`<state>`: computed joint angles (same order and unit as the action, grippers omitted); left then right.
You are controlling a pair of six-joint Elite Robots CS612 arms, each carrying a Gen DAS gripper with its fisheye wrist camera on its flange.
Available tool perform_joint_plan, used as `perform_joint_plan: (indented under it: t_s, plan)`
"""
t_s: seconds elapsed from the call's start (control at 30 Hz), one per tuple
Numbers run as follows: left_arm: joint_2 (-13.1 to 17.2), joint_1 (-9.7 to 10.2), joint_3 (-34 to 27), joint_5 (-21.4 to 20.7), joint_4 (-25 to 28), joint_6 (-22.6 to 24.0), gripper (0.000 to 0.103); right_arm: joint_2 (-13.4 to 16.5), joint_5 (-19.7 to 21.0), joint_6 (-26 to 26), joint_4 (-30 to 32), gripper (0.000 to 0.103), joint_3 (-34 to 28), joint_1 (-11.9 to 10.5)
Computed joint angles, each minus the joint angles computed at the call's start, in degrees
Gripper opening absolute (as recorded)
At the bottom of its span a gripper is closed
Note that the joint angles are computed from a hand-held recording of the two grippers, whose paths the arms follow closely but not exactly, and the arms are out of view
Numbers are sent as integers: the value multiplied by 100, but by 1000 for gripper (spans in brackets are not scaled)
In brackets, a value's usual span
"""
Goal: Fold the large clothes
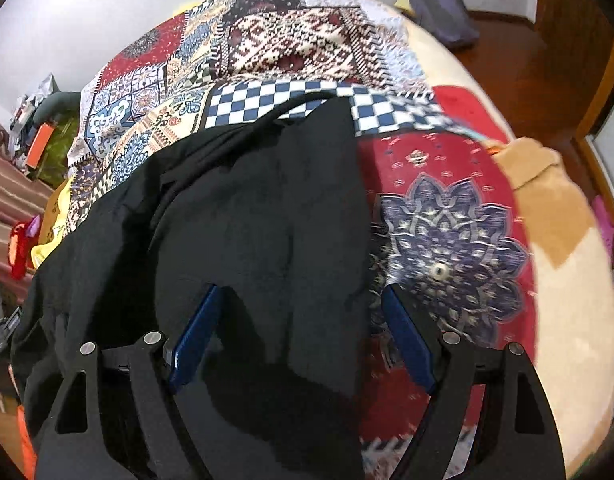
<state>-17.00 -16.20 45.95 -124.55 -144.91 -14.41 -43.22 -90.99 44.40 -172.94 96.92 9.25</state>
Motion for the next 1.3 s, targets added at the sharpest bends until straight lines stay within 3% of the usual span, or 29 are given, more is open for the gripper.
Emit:
perform_joint_plan:
  t_s: [0.07,0.23,0.3,0.37,0.4,0.47,0.5,0.6,0.73,0.87,1.03,1.3]
  plan:
    - [149,0,-239,-105,84,-109,82,45,105,4,-140,79,-15,-28]
    - [352,3,-482,-409,-29,-430,64,203,414,307,-479,79,-69,-115]
    - [328,7,-408,-525,-154,-475,46,257,478,545,-646,74,-61,-126]
    - [294,6,-343,-607,-242,-461,34,264,464,541,-715,51,-71,-108]
    - [216,-14,-237,-483,-292,-402,31,258,485,517,-699,46,-93,-102]
    - [60,-66,-59,-163,-322,-175,28,179,237,460,-411,14,-133,-40]
    - [-39,-101,40,46,-328,-23,25,127,138,401,-331,8,-122,-15]
    - [-276,-172,278,462,-494,330,22,11,95,226,-586,7,-14,4]
    - [-552,-234,487,705,-901,673,20,-126,-238,-25,-794,7,0,90]
    - [-640,-295,408,962,-1011,856,20,-120,-402,-296,-866,6,-200,115]
    - [-434,-370,-90,1369,-850,999,20,77,-661,-499,-643,6,-648,114]
    - [280,-364,-1350,1582,-15,833,20,324,-810,-587,-344,7,-982,27]
